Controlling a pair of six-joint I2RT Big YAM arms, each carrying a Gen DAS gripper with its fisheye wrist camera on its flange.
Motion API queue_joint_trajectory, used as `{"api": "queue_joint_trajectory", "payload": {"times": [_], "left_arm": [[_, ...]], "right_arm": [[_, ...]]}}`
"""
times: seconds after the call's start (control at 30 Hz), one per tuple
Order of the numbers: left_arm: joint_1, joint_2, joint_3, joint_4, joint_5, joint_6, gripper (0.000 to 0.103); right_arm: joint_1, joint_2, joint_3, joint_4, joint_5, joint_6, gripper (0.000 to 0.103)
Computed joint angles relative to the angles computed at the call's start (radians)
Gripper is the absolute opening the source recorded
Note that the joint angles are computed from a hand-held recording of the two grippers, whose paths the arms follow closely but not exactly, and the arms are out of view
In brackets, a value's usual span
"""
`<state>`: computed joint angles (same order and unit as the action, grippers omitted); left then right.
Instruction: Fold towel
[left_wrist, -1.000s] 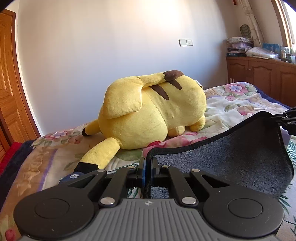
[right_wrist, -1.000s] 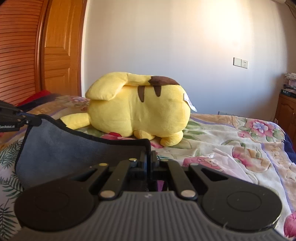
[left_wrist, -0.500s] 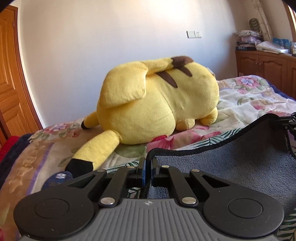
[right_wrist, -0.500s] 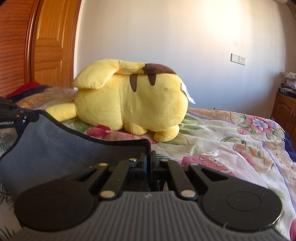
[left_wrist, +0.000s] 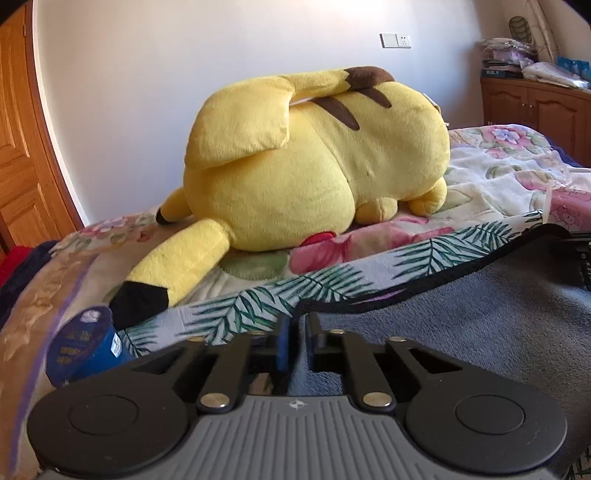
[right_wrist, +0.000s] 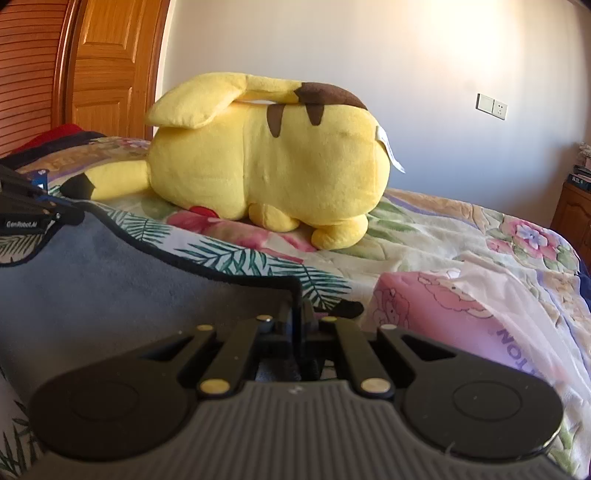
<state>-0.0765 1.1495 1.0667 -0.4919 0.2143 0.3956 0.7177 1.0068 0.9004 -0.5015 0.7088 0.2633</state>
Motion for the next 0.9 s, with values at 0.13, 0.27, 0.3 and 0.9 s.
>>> {"api": "queue_joint_trajectory", "payload": {"times": [0.13, 0.27, 0.3, 0.9], "left_arm": [[0.000, -0.022, -0.009, -0.016, 0.015, -0.005, 0.037], [-0.002, -0.059, -0.005, -0.084, 0.027, -0.037, 0.052], [-0.001, -0.077, -0.010, -0.100, 0.043, -0.034, 0.052], [0.063, -0.324, -0.023, -0.318, 0.147, -0.032, 0.063]], "right_arm": [[0.006, -0.013, 0.006, -0.031, 0.001, 0.037, 0.050], [0.027, -0.037, 0.019, -0.079, 0.006, 0.068, 0.053], [0.033, -0.045, 0.026, -0.102, 0.001, 0.086, 0.053], [0.285, -0.123, 0.189, -0.525, 0.157, 0.390, 0.054]]}}
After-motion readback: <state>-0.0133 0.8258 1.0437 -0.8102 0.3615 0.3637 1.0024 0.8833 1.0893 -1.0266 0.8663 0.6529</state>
